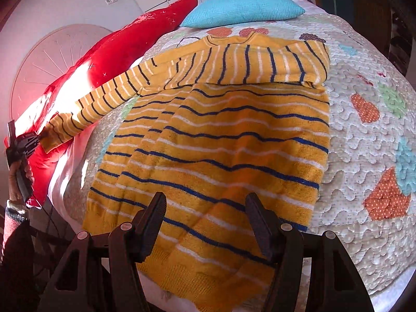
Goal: Fold small clothes
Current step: 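Grasp the other sleeve cuff with the left gripper and lift it, then lay the sleeve across the sweater body with the left gripper and release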
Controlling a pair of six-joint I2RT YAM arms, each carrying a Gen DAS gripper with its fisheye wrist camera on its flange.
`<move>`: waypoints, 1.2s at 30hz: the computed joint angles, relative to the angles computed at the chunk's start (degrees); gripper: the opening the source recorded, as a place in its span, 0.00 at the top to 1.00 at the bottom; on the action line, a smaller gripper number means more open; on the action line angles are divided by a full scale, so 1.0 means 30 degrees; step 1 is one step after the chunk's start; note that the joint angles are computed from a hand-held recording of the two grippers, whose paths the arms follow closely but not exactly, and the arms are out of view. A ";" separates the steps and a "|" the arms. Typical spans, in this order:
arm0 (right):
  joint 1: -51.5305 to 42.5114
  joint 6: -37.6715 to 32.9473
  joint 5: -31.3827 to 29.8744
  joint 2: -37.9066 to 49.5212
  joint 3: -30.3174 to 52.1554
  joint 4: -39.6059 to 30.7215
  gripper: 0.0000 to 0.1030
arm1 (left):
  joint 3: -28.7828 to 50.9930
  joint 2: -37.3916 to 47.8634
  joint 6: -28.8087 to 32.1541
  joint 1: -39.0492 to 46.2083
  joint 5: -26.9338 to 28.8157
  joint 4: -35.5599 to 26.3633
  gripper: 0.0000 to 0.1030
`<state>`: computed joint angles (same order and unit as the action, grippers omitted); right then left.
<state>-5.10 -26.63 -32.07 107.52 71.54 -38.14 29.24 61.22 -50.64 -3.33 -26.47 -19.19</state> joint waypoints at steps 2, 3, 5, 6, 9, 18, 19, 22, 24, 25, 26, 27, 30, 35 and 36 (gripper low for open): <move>0.0176 0.0300 0.0065 0.0130 -0.0209 0.0211 0.34 | 0.0820 0.0351 0.0243 -0.0306 -0.0174 -0.0421 0.96; 0.0277 0.0499 0.0086 0.0215 -0.0307 0.0361 0.34 | 0.1339 0.0768 0.0065 -0.0878 -0.0503 -0.0756 0.96; 0.0345 0.0745 -0.0106 0.0325 -0.0497 0.0526 0.34 | 0.2090 0.1201 -0.0335 -0.2242 -0.0657 -0.1080 0.96; 0.0292 0.0760 -0.0205 0.0313 -0.0652 0.0638 0.34 | 0.2323 0.1353 -0.0814 -0.3289 -0.0641 -0.0958 0.96; 0.0056 0.0890 -0.0422 0.0250 -0.0973 0.0919 0.34 | 0.4156 0.3525 -0.1321 -0.5885 -0.0460 0.0004 0.96; -0.3093 0.0116 -0.1682 0.0054 -0.1151 0.0605 0.34 | 1.4805 1.4670 -0.0018 -1.1208 0.2100 0.2865 0.96; -0.3492 0.0033 -0.1740 0.0164 -0.1034 0.0503 0.34 | 1.6195 1.6017 0.0121 -1.1517 0.2504 0.2898 0.96; -0.4691 -0.0202 -0.1793 0.0753 -0.0318 0.0017 0.34 | 2.0058 1.9670 0.0497 -1.2321 0.3548 0.2459 0.87; -0.5338 -0.0355 -0.1951 0.1140 0.0275 -0.0365 0.34 | 2.1520 2.1196 0.0567 -1.2742 0.4092 0.2293 0.65; -0.5589 -0.0392 -0.2054 0.1239 0.0489 -0.0470 0.34 | 2.1810 2.1602 0.0553 -1.2972 0.4126 0.2255 0.52; -0.5719 -0.0369 -0.2125 0.1337 0.0687 -0.0527 0.34 | 2.1601 2.1664 0.0481 -1.3235 0.3985 0.2410 0.47; -0.5756 -0.0332 -0.2195 0.1422 0.0888 -0.0592 0.34 | 2.1043 2.1488 0.0378 -1.3480 0.3885 0.2715 0.46; -0.5313 -0.0189 -0.2367 0.1465 0.1166 -0.0504 0.34 | 1.7943 1.9898 -0.0442 -1.4303 0.3254 0.3691 0.39; -0.2927 0.0783 -0.2714 0.1658 0.1329 0.0240 0.32 | 1.1557 1.5894 -0.3986 -1.5864 0.0312 0.4140 0.31; -0.2293 0.1160 -0.2781 0.1744 0.1312 0.0586 0.29 | 1.0353 1.5041 -0.4922 -1.6168 -0.0078 0.4174 0.31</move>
<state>-11.98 -23.16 -40.41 112.75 75.47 -36.38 60.30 106.34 -65.40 -51.84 -26.70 -6.67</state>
